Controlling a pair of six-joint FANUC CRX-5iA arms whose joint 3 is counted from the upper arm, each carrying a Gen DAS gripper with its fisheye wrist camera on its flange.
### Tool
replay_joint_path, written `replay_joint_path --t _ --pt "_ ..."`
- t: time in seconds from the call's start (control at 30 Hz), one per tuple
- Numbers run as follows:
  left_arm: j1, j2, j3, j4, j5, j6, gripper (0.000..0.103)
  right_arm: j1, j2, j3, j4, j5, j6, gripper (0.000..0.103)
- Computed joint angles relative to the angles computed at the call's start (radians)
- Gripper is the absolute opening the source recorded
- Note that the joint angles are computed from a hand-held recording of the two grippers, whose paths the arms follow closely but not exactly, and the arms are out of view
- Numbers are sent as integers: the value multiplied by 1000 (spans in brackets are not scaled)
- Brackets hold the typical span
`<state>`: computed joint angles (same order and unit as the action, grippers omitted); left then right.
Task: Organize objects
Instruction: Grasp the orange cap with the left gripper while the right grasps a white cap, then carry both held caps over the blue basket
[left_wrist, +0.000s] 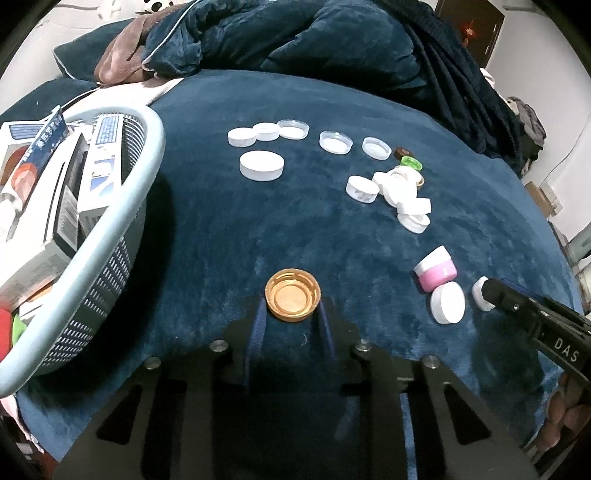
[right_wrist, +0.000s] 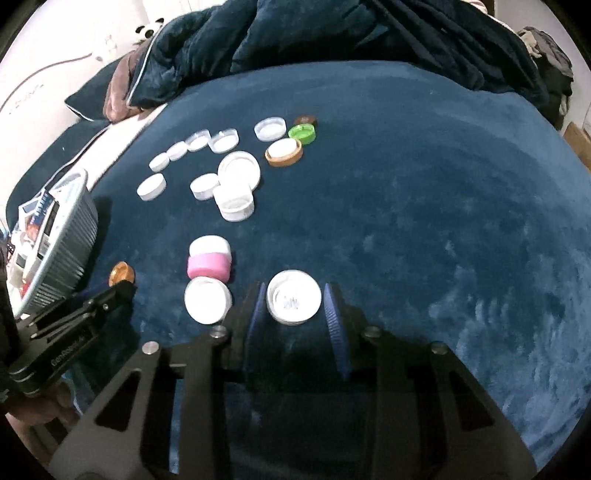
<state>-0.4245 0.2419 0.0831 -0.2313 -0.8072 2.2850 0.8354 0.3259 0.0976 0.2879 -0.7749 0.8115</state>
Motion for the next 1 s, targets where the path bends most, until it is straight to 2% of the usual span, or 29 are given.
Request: replay_joint_path --t 0.2,0.27,0.3,0.33,0.4,0.57,0.63,0.67,0.7,0.73,0.77,1.0 --pt "12 -32 -41 24 32 -14 28 6 14 25 -12 -9 21 34" --pt "17 -40 -51 27 33 -3 28 12 15 18 16 -18 -18 35" --pt "20 -47 -62 26 42 11 28 15 17 17 34 -27 -37 37" --pt "23 -51 -68 31 48 16 29 17 19 15 49 -34 -49 44" --pt "29 -58 -80 38 63 28 39 15 15 6 54 -28 -59 55" --pt "30 -44 -74 59 76 7 45 4 27 18 19 -47 -37 58" --pt "31 -27 -65 76 69 -17 46 -1 33 27 -11 -59 -19 55" --pt "31 -20 -62 82 65 -26 46 -2 27 16 -10 -43 -22 48" --pt "28 -15 -58 79 63 -30 46 -3 25 16 -16 -40 -14 31" --pt "27 -15 -57 73 64 -29 42 -4 22 17 -23 -37 -8 30" --pt "26 -19 -60 73 70 -33 31 -5 15 10 -24 -22 -8 30" --pt "27 -65 -84 64 100 -41 31 2 -3 1 -22 24 -17 30"
